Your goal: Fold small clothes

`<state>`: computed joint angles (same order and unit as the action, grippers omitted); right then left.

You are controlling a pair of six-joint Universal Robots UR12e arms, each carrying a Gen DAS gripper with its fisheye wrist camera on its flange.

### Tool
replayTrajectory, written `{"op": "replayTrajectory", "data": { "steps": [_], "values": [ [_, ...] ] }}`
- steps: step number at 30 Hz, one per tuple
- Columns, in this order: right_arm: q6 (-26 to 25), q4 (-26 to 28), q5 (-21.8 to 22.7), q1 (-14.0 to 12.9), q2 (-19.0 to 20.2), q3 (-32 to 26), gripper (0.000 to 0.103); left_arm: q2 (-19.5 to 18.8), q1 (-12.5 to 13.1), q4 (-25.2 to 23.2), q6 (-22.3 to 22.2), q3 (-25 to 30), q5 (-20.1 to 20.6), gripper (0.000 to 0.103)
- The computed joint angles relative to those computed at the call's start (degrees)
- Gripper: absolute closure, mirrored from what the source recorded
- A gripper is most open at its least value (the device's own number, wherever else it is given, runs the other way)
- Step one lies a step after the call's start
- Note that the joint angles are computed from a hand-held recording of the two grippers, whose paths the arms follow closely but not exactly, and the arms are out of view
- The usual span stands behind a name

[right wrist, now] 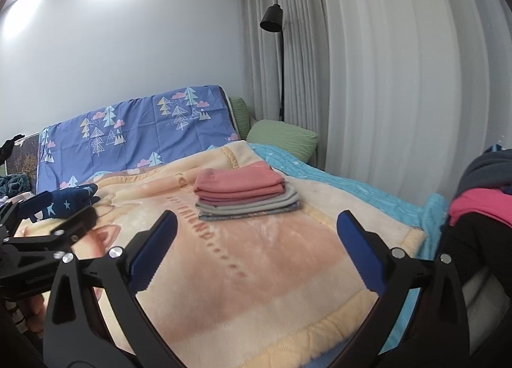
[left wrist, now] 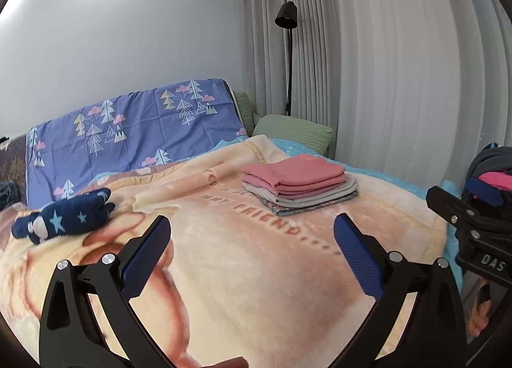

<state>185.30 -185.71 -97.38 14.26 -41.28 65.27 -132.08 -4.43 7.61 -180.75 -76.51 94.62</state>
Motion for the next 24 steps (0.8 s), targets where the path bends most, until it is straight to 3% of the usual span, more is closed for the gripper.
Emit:
{"op": "replayTrajectory", "data": {
  "steps": [4,8,12,14,19,24],
  "values": [
    [-0.27,0.01,-2.78,0.58,-1.07,1.97,0.002,2.43,0.2,0.6,-0.63,-3.92,-0.79,0.001],
    [-2.25,0.23,-9.18,1.98,-1.17,2.5,0.002,3.55,-0.29,3.53,0.68,-6.87,1.55,0.001],
    [-0.46,0.41,-6.29,1.77,-2.34,4.66,0.002,4.41,-0.52,3.04,-0.23,-8.9,3.25,0.001],
    [-0.43,0.19,-6.91,1.98,-2.56,5.22,0.002,4.5,-0.72,2.63,-0.61,-9.53,4.61,0.001],
    [-1.08,1.47,-8.75,2.65,-2.8,5.56,0.002,5.04,0.03,2.96,-2.45,-11.39,1.63,0.001],
    [-1.93,3.67,-10.92,3.4,-2.54,5.14,0.002,5.08,-0.07,1.19,-2.64,-11.69,3.47,0.001]
  ]
}}
